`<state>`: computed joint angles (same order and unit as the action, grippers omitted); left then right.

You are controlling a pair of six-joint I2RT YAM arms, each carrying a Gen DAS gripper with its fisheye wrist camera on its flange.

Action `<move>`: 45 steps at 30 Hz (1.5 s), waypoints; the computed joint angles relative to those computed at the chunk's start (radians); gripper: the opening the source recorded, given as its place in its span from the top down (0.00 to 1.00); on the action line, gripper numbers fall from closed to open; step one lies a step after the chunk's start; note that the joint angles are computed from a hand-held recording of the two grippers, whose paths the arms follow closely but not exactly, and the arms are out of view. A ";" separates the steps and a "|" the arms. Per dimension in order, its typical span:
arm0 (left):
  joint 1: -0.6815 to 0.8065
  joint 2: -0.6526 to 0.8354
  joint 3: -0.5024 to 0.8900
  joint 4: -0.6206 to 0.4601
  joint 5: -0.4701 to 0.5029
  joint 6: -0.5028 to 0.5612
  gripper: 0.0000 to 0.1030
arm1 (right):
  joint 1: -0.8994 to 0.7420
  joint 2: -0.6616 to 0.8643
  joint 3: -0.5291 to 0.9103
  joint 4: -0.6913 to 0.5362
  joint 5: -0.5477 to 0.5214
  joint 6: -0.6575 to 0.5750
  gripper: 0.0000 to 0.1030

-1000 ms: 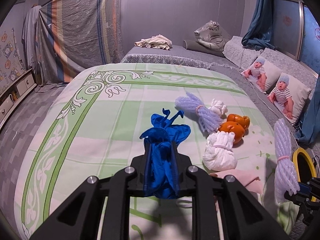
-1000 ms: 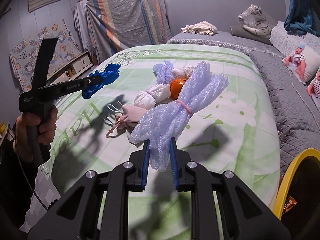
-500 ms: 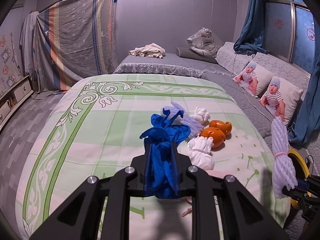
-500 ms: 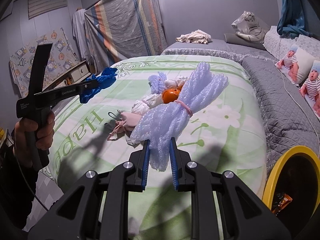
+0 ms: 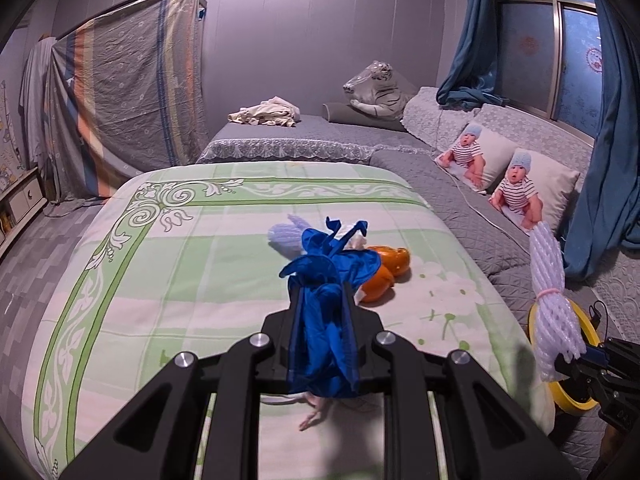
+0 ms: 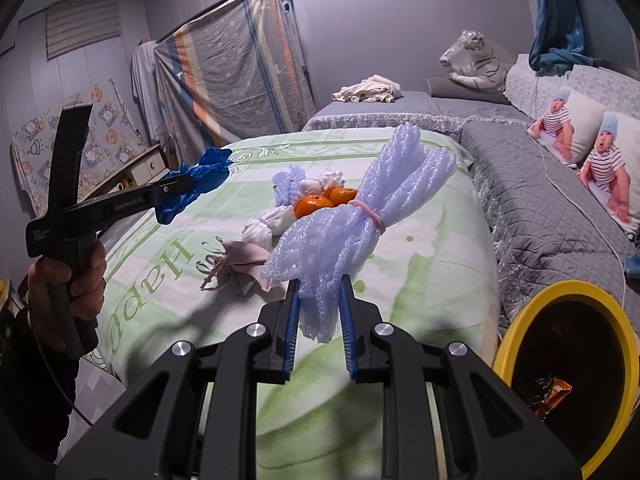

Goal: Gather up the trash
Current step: 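Lift both held items and carry them toward the yellow bin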

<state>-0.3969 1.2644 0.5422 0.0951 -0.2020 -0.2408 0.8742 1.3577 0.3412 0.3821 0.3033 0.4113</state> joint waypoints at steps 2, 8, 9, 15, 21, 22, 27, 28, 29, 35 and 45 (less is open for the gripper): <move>-0.029 0.000 0.010 -0.004 -0.011 -0.005 0.84 | -0.009 -0.028 -0.016 -0.004 0.003 0.004 0.83; -0.110 -0.001 0.041 -0.009 -0.040 -0.017 0.84 | -0.042 -0.148 -0.071 -0.046 0.019 0.017 0.83; -0.125 0.004 0.048 -0.009 -0.044 -0.018 0.84 | -0.048 -0.170 -0.079 -0.057 0.021 0.020 0.83; -0.203 0.066 0.100 -0.002 -0.060 -0.033 0.84 | -0.094 -0.286 -0.131 -0.105 0.024 0.022 0.83; -0.273 0.140 0.164 0.009 -0.067 -0.034 0.84 | -0.166 -0.413 -0.173 -0.177 0.006 0.013 0.83; -0.283 0.150 0.174 0.009 -0.066 -0.035 0.84 | -0.181 -0.438 -0.179 -0.195 0.000 0.011 0.83; -0.343 0.209 0.227 0.021 -0.065 -0.034 0.84 | -0.267 -0.566 -0.220 -0.271 -0.036 -0.004 0.83; -0.360 0.226 0.241 0.023 -0.066 -0.037 0.84 | -0.290 -0.599 -0.228 -0.293 -0.045 -0.008 0.83; -0.369 0.236 0.249 0.024 -0.065 -0.037 0.84 | -0.306 -0.617 -0.231 -0.306 -0.053 -0.011 0.83; -0.438 0.323 0.338 0.020 -0.063 -0.033 0.84 | -0.425 -0.809 -0.259 -0.447 -0.109 -0.040 0.83; -0.521 0.469 0.481 0.024 -0.028 -0.015 0.84 | -0.772 -1.102 -0.285 -0.704 -0.335 -0.160 0.83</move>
